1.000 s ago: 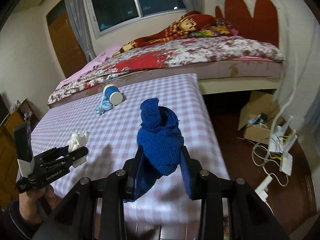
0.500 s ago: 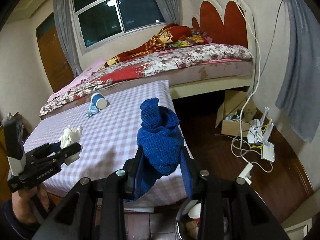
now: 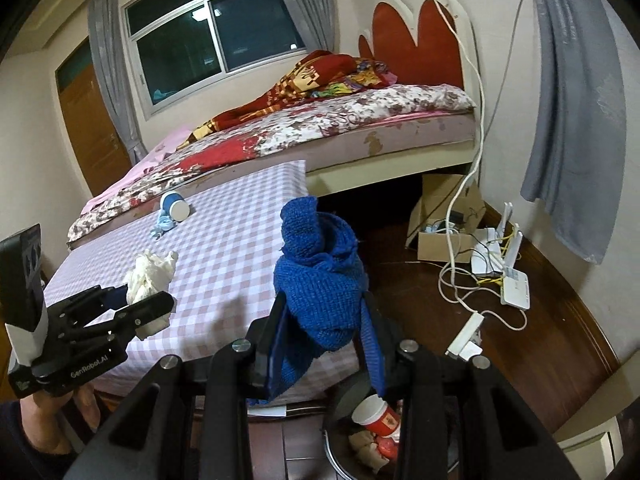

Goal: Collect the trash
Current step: 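Carry the white cloth and blue sock over the black bin with both tools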

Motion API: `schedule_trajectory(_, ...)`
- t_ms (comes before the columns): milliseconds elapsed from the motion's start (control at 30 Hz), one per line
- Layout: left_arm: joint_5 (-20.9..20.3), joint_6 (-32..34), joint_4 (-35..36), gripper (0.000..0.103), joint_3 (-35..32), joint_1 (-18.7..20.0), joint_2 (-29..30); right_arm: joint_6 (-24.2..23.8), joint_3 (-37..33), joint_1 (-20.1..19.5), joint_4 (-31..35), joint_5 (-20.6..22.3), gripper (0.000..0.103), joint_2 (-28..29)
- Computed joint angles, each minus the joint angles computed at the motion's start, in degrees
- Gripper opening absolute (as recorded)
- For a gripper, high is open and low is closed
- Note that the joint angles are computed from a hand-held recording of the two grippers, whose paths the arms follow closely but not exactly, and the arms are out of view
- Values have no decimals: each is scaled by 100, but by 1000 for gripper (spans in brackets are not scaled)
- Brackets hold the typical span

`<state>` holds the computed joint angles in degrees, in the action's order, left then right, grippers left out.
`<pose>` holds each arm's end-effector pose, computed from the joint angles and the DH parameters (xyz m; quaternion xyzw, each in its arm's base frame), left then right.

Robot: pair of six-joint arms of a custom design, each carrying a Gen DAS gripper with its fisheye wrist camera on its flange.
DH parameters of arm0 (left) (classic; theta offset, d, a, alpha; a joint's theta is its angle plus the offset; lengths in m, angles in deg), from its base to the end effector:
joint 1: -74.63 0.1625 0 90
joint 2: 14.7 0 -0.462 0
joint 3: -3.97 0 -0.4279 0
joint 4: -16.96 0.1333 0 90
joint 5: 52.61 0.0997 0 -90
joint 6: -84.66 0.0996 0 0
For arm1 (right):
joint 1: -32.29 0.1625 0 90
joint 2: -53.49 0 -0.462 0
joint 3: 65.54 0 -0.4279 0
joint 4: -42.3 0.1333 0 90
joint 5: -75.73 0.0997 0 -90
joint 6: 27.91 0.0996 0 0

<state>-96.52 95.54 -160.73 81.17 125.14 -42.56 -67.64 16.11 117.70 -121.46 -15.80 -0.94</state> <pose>-0.3558 -0.7542 0.0615 0.2535 0.8412 -0.3842 0.2836 0.0670 -0.7980 0.3465 0.2723 -0.8773 0.3612 0.1604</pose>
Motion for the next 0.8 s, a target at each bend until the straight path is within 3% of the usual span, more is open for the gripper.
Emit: schedule_trajectory(800,-708,-164,1300,41,-773,-83,778,289,67,-582,82,-569,36,-205)
